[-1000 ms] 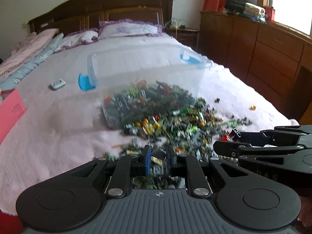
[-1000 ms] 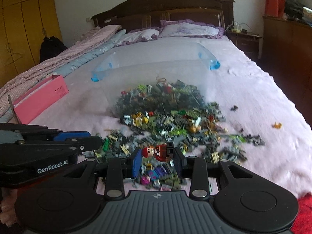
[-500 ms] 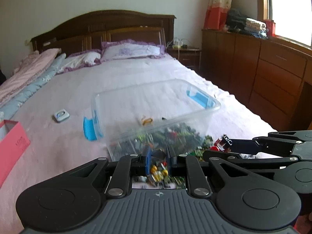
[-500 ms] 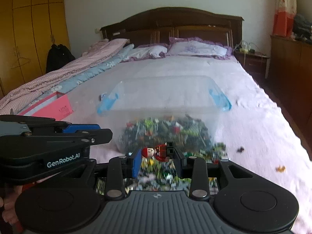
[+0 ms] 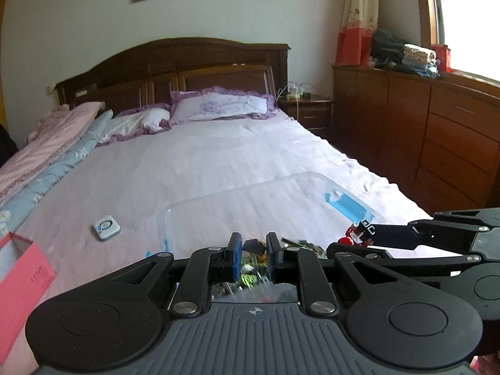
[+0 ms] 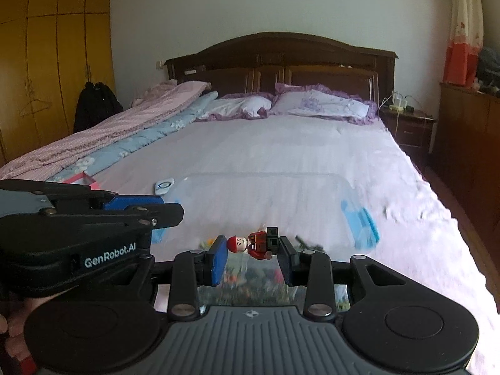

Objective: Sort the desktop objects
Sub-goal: 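Carry both held pieces up and over the clear plastic bin, then open both tools to drop the pieces into the clear bin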

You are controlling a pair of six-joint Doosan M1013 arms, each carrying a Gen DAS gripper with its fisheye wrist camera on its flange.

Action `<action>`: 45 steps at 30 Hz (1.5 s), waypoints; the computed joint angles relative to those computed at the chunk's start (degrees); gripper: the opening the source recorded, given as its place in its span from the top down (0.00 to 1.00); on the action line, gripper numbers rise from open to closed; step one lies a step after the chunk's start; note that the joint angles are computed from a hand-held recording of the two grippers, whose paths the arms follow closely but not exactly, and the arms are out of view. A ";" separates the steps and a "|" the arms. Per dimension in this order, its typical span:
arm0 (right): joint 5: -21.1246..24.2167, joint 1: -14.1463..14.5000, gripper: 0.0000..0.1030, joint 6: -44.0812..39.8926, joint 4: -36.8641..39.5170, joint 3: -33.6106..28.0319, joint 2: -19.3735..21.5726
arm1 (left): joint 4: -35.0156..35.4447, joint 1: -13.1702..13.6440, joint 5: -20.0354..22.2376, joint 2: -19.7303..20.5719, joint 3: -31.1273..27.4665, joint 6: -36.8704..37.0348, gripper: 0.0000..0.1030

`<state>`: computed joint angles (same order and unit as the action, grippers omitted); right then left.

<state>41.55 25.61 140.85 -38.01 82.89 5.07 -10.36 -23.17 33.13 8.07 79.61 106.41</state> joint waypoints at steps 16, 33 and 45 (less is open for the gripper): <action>1.13 -4.58 0.64 -7.62 7.35 -6.01 6.88 | 3.97 0.18 5.32 6.05 -5.86 -3.72 0.74; -0.05 -2.82 0.56 -0.08 2.57 -0.30 3.19 | 3.22 1.35 2.85 1.93 -0.48 -3.75 0.19; 3.68 2.14 0.44 5.30 1.66 8.35 -2.60 | -0.44 1.32 3.16 -4.57 8.28 -1.23 0.05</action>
